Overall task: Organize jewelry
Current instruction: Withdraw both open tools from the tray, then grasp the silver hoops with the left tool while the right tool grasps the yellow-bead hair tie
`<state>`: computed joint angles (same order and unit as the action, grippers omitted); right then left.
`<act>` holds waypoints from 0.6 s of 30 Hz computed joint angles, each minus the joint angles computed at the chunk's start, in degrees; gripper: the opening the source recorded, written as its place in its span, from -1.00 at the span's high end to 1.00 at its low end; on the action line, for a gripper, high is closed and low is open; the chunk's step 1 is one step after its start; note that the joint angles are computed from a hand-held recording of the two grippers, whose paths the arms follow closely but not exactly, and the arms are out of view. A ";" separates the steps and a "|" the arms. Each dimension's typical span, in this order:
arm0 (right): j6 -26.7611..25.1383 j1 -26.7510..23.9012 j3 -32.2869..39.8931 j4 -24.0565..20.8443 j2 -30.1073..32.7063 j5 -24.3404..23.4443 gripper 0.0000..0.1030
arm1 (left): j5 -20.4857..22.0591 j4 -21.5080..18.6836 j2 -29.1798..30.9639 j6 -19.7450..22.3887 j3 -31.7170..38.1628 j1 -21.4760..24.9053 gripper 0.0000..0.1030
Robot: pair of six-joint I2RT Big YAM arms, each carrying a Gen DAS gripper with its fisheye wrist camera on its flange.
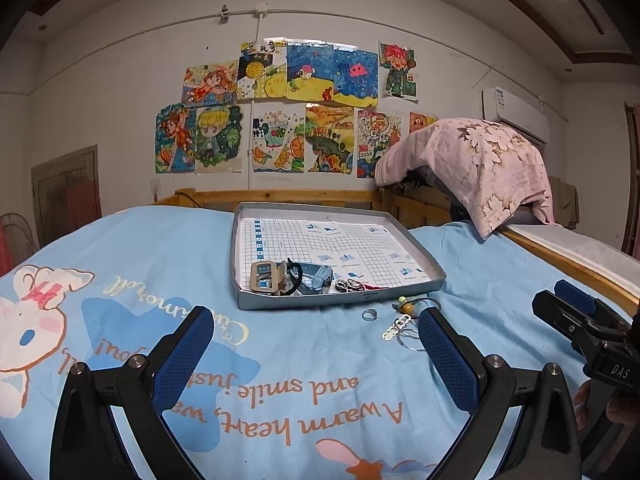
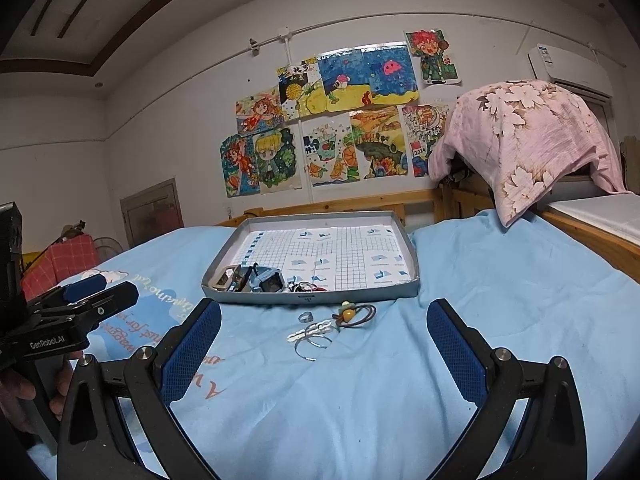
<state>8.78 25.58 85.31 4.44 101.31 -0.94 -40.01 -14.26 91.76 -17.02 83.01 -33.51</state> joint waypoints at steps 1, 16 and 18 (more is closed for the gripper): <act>-0.09 -0.11 0.53 -0.31 0.20 -0.21 -0.97 | 0.53 -0.50 0.23 -0.42 0.54 0.26 -1.00; -0.09 -2.06 13.58 -8.41 6.46 2.75 -0.97 | 10.26 -3.23 8.16 -1.74 10.77 5.11 -1.00; 1.04 -2.53 17.15 -10.79 8.35 1.90 -0.97 | 11.61 -3.57 9.42 -1.93 12.41 5.83 -1.00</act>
<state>9.82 23.04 102.46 -6.35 109.66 0.96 -28.40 -17.83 101.18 -18.95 95.41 -27.69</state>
